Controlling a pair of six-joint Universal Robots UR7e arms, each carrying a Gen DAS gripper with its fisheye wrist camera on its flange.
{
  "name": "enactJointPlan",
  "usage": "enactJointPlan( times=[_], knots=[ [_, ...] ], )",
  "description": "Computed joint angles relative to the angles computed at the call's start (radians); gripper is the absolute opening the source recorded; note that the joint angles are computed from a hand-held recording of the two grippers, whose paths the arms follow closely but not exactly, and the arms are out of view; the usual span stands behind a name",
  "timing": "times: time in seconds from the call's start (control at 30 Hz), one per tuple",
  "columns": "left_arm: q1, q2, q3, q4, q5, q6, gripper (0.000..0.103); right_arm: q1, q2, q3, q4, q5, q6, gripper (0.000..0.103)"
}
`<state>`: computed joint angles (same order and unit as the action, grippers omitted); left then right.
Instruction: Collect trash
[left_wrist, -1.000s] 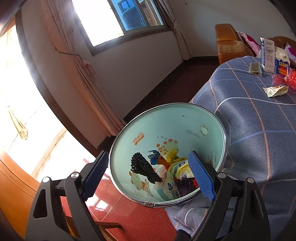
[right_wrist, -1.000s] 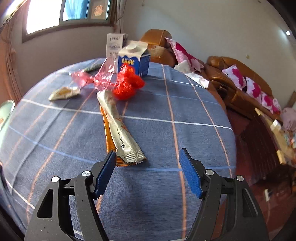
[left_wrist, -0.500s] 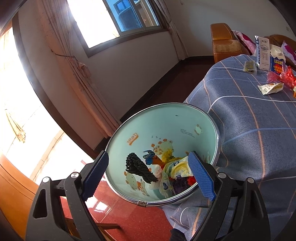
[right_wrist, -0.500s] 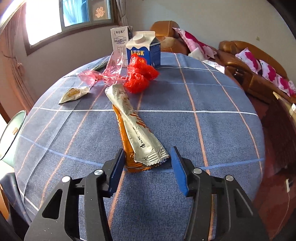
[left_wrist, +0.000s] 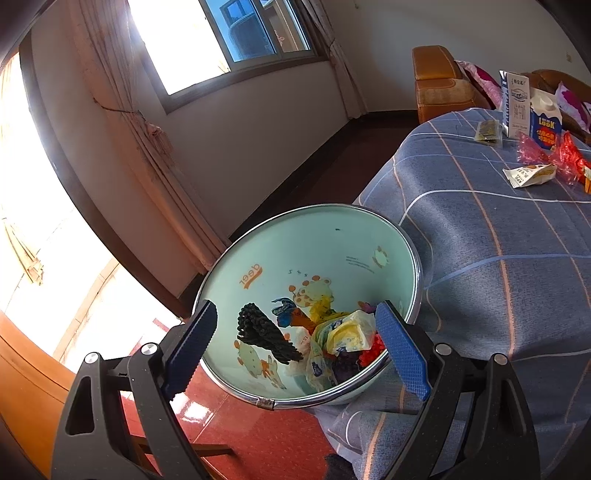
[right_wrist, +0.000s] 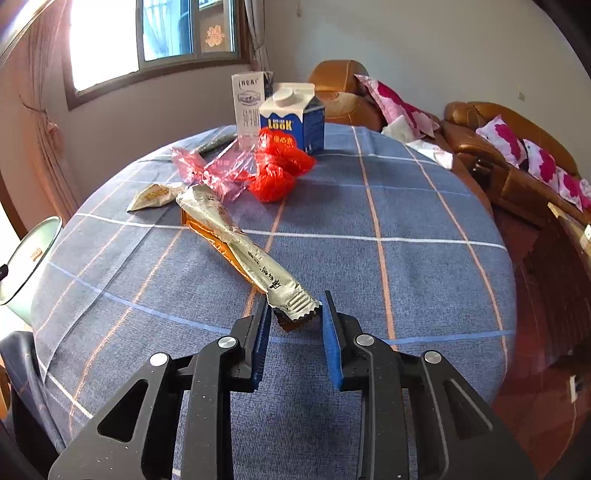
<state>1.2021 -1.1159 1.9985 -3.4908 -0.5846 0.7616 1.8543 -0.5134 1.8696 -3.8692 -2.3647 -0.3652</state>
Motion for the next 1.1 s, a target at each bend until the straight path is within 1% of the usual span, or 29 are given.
enactJointPlan(
  times=[0.07,0.2,0.27,0.43,0.57,0.67,0.77,0.83,0.9,1.03,1.1],
  knots=[
    [-0.006,-0.004,0.0,0.03,-0.012,-0.018,0.086,0.01,0.004,-0.002,-0.042,-0.012,-0.032,0.026],
    [-0.039,-0.001,-0.012,0.104,-0.052,-0.064,0.086,0.022,-0.005,-0.005,-0.114,-0.039,-0.066,0.026],
    [-0.06,0.01,-0.027,0.148,-0.085,-0.09,0.086,0.021,-0.015,-0.002,-0.135,-0.053,-0.078,0.025],
    [-0.105,0.099,-0.081,0.184,-0.139,-0.109,0.086,-0.014,-0.054,0.033,-0.189,-0.074,-0.068,0.025],
    [-0.123,0.179,-0.149,0.262,-0.16,-0.154,0.086,-0.04,-0.077,0.063,-0.213,-0.068,-0.053,0.025],
    [-0.135,0.218,-0.188,0.307,-0.196,-0.185,0.087,-0.058,-0.085,0.071,-0.218,-0.062,-0.05,0.025],
    [-0.146,0.266,-0.241,0.346,-0.2,-0.21,0.088,-0.075,-0.085,0.066,-0.217,-0.059,-0.042,0.025],
    [-0.152,0.304,-0.279,0.357,-0.183,-0.223,0.09,-0.088,-0.091,0.065,-0.216,-0.053,-0.033,0.025],
    [-0.154,0.329,-0.313,0.397,-0.192,-0.254,0.094,-0.099,-0.092,0.06,-0.23,-0.063,-0.04,0.025],
    [-0.156,0.378,-0.368,0.455,-0.187,-0.289,0.095,-0.125,-0.106,0.07,-0.237,-0.041,-0.026,0.025],
    [-0.153,0.403,-0.397,0.481,-0.169,-0.313,0.095,-0.132,-0.11,0.074,-0.239,-0.03,-0.025,0.026]
  ],
)
